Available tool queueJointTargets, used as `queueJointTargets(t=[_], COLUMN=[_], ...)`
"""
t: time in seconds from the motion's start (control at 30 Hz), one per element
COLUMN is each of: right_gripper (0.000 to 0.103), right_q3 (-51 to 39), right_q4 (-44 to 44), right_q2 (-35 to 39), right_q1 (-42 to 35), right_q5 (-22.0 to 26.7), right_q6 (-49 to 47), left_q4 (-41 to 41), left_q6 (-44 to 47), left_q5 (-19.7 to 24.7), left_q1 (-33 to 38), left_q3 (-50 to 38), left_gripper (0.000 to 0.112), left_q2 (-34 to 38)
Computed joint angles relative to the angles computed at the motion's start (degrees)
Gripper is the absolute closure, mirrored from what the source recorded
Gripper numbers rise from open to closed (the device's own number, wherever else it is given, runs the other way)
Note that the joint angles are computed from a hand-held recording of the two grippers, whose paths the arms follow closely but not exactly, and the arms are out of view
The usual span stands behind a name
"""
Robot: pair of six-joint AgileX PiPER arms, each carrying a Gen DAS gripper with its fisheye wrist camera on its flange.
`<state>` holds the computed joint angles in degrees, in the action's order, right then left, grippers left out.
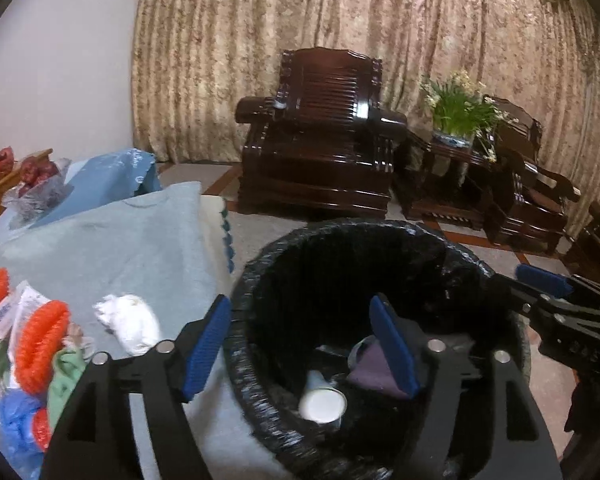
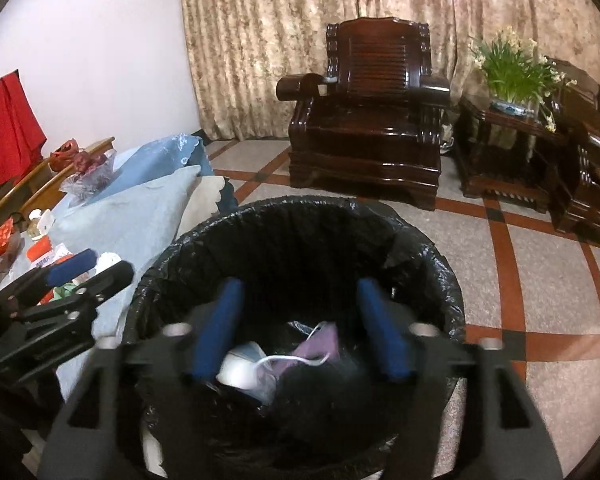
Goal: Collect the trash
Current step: 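Carry the mask and cup over the black bin and open both tools, then grasp the green glove with the right tool while the left tool grasps the orange foam net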
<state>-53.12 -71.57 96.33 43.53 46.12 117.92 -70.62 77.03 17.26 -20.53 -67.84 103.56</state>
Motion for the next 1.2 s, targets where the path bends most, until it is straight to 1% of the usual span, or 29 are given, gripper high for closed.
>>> queueJointTargets(t=[0.07, 0.17, 0.27, 0.33, 0.43, 0.57, 0.63, 0.73, 0.83, 0.87, 0.97, 1.03, 1.07, 1.1, 1.17, 1.2], right_gripper=[0.014, 0.009, 0.008, 0.008, 0.008, 0.008, 0.008, 0.008, 0.008, 0.008, 0.009, 0.014, 0.02, 0.022, 0.023, 0.025], right_q3=[-1.27, -3.94, -7.66, -10.15, -14.72, -24.12, -28.87, -38.7, -47.23, -51.25, -59.07, -65.3, -67.0, -69.65, -72.56, -75.19], right_q4=[-1.63, -2.27, -3.57, -4.42, -5.45, -3.2, -1.75, 3.34, 9.57, 12.7, 18.7, 24.01, 25.82, 28.58, 31.59, 33.53], right_q2=[0.93, 2.16, 4.4, 6.03, 9.14, 14.81, 17.82, 24.05, 29.21, 31.67, 36.67, 40.41, 41.6, 43.25, 45.4, 47.0], right_q1=[1.53, 1.83, 2.6, 3.04, 3.6, 4.58, 4.72, 4.58, 4.28, 4.07, 4.01, 3.78, 3.61, 3.37, 3.13, 3.07], right_q5=[1.73, 1.13, -0.54, -2.16, -4.87, -7.45, -9.46, -11.98, -12.33, -12.24, -11.21, -9.5, -9.35, -8.75, -8.2, -7.43], right_q6=[1.66, 0.07, -0.48, -0.39, -1.41, -7.63, -10.93, -19.19, -27.9, -31.89, -39.41, -45.86, -47.87, -50.81, -53.68, -55.81], left_q4=[-2.25, -9.1, -14.18, -19.4, -23.66, -28.56, -28.58, -27.94, -28.16, -27.52, -26.14, -25.14, -24.37, -24.33, -23.13, -22.16], left_q6=[2.41, 10.52, 16.96, 23.76, 29.76, 36.71, 36.83, 36.63, 36.86, 36.31, 35.58, 34.98, 34.3, 34.26, 32.94, 31.79], left_q5=[-0.4, -1.59, -1.32, -1.05, -0.07, 0.24, 0.43, 0.9, 1.36, 1.73, 2.54, 3.32, 3.58, 3.74, 3.99, 3.95], left_q1=[1.36, 4.41, 7.83, 11.27, 16.08, 22.4, 24.36, 27.66, 29.99, 30.73, 32.68, 34.05, 34.72, 35.09, 35.78, 36.01], left_q3=[1.36, 4.68, 7.37, 9.9, 12.72, 14.53, 14.17, 12.98, 12.3, 11.91, 11.58, 11.36, 10.98, 11.22, 10.6, 10.05], left_gripper=[0.031, 0.026, 0.024, 0.024, 0.024, 0.024, 0.024, 0.024, 0.024, 0.024, 0.024, 0.024, 0.024, 0.024, 0.024, 0.024], left_q2=[-1.39, -4.4, -6.77, -8.73, -10.66, -11.43, -11.01, -9.64, -8.48, -7.98, -7.25, -6.51, -5.99, -6.0, -5.28, -4.86])
